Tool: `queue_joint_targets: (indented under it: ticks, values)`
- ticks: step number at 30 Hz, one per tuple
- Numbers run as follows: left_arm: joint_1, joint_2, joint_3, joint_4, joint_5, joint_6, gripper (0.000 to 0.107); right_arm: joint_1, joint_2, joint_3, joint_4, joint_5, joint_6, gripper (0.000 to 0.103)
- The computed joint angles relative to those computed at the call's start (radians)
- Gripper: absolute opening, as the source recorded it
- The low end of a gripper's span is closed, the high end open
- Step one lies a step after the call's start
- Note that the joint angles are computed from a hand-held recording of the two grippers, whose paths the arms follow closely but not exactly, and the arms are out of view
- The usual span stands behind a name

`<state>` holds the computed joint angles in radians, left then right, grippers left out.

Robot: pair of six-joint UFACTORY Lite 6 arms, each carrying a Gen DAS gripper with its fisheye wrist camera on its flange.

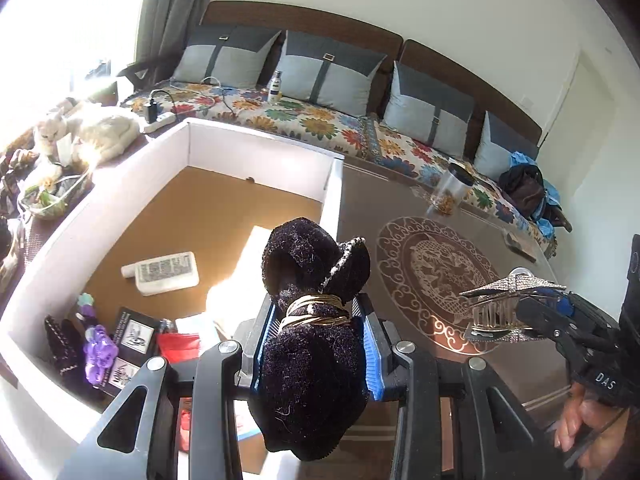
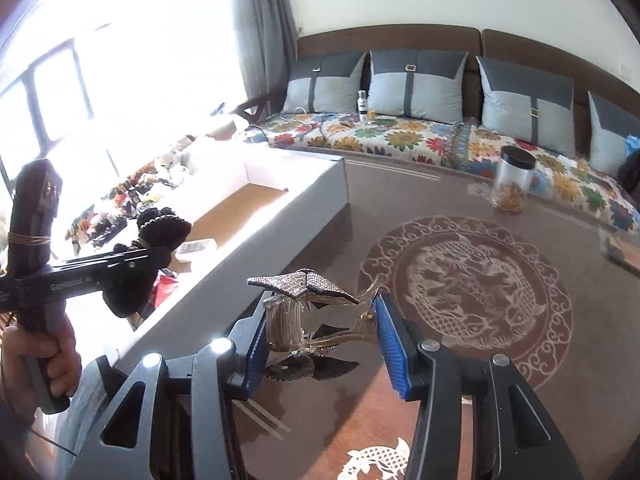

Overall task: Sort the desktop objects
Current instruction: 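Carry the pouch with the left tool while the right tool carries the bow clip into the box, then open both tools to drop the pouch and bow clip into the box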

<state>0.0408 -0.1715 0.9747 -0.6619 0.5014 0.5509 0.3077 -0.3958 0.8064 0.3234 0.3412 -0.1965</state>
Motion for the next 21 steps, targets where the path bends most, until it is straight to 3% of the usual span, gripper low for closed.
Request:
queue_joint_targets:
  ticks: [3, 7, 9, 10, 12, 13, 14, 15, 18, 21]
  values:
    - [0.189, 0.143, 0.103, -0.022, 0.063, 0.081, 0.037, 0.213, 0.26, 0.283, -0.122, 0.001, 0.201, 0.049]
    - [0.274, 0.329, 0.198, 0.095, 0.051, 0.048, 0.037, 0.388, 0.675, 0.701, -0.321, 0.027, 0.443, 0.05]
    - [0.279, 0.398, 0.226, 0.158, 0.057, 0.019, 0.04, 0.422, 0.875, 0.911, -0.333, 0.092, 0.453, 0.05]
    - [0.271, 0.42, 0.228, 0.207, 0.047, -0.024, 0.044, 0.425, 0.976, 1.015, -0.289, 0.144, 0.402, 0.05]
    - [0.257, 0.442, 0.223, 0.31, 0.024, -0.137, 0.056, 0.434, 1.165, 1.225, -0.283, 0.273, 0.387, 0.063]
    - [0.268, 0.43, 0.2, 0.308, 0.005, -0.139, 0.069, 0.439, 1.245, 1.329, -0.299, 0.353, 0.405, 0.075]
    - [0.294, 0.402, 0.166, 0.27, -0.014, -0.101, 0.078, 0.449, 1.294, 1.407, -0.344, 0.422, 0.455, 0.077]
    - [0.318, 0.379, 0.143, 0.219, -0.027, -0.048, 0.081, 0.471, 1.31, 1.442, -0.417, 0.464, 0.522, 0.078]
    - [0.358, 0.328, 0.102, 0.136, -0.056, 0.036, 0.085, 0.505, 1.214, 1.322, -0.595, 0.43, 0.663, 0.098]
    - [0.344, 0.279, 0.069, 0.165, -0.103, -0.013, 0.086, 0.539, 1.124, 1.231, -0.739, 0.411, 0.773, 0.101]
